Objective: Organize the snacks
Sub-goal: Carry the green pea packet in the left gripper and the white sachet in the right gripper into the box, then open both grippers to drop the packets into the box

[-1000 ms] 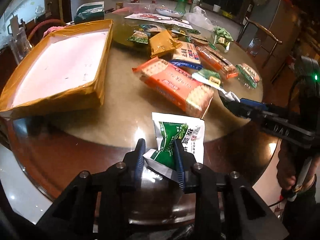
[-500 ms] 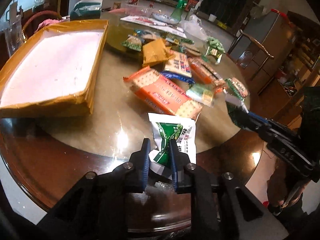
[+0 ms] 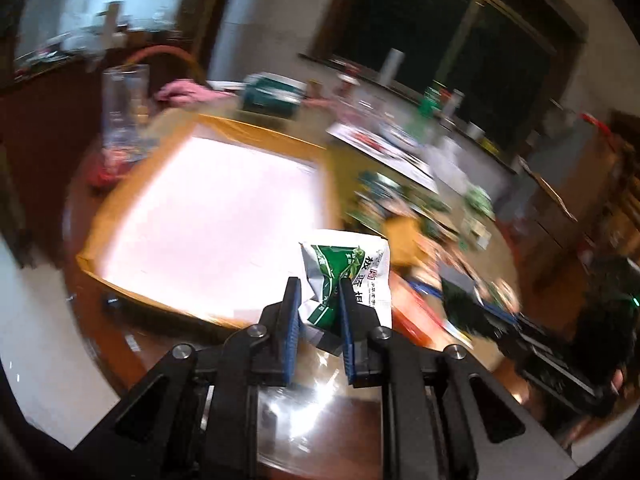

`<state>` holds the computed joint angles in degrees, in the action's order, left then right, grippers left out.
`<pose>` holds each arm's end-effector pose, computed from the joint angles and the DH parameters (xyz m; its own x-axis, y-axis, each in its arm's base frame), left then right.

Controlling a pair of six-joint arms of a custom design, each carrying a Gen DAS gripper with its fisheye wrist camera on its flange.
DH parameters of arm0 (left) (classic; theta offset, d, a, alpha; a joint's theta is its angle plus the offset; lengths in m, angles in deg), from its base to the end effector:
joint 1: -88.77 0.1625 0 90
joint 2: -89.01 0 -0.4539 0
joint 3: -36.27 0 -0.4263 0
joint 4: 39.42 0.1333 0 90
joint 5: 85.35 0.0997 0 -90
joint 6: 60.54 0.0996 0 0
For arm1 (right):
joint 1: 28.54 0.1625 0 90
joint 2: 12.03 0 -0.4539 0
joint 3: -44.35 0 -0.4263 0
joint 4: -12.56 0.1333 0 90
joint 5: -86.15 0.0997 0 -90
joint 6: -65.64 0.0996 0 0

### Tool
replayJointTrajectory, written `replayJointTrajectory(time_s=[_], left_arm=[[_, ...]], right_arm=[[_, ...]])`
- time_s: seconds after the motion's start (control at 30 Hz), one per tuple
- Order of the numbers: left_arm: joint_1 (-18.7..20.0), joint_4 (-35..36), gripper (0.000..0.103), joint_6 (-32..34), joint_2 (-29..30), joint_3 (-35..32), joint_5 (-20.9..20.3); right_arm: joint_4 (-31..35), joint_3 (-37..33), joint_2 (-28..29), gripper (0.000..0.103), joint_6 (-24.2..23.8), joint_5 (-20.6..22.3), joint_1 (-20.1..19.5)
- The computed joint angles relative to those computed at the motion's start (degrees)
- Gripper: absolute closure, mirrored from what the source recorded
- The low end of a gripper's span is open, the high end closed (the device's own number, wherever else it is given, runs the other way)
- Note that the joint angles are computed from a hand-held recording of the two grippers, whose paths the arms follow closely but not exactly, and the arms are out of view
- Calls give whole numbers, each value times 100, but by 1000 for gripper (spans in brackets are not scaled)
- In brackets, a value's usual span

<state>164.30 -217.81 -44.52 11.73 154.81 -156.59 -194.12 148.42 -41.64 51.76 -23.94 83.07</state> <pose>0.0208 -0.5810 0.3330 -0.8909 0.1898 -0.4126 0.4327 0.6309 -0.6441 0.3299 -0.5637 -0.0262 -0.8647 -0.2926 0.4082 -0.4946 0.6369 -0.5913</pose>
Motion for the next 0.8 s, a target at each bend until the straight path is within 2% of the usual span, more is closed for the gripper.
replayJointTrajectory(time_s=[0.13, 0.23, 0.33, 0.47, 0.57, 0.63, 0.67, 0.73, 0.77, 0.8], left_arm=[[231, 250, 84, -208, 154, -488, 311], [427, 546, 83, -274, 277, -807, 294], [557, 713, 83, -298, 351, -981, 325], [621, 1110, 83, -417, 612, -1249, 611], [665, 1262, 83, -406, 737, -1368, 835], [667, 1337, 82, -356, 801, -1414, 973], [643, 1173, 80, -250, 816, -1363, 1070], [621, 967, 64, -88, 840, -1319, 1188], [624, 918, 60, -18, 823, -1292, 1135], [638, 855, 50, 34, 817, -1289, 1096]], right_arm=[[673, -734, 319, 88, 64, 152, 94], [1238, -1258, 539, 88, 227, 338, 105], [1689, -1758, 838, 88, 195, 333, 161], [2155, -2310, 1227, 87, 77, 23, 256], [2431, -2593, 1446, 87, -23, -372, 297], [2530, -2678, 1540, 83, -39, -571, 309], [2568, -2732, 1589, 83, -27, -712, 319], [2651, -2828, 1654, 81, 25, -858, 316], [2649, -2899, 1689, 78, 7, -844, 312], [2501, -2796, 1640, 65, -27, -742, 305]])
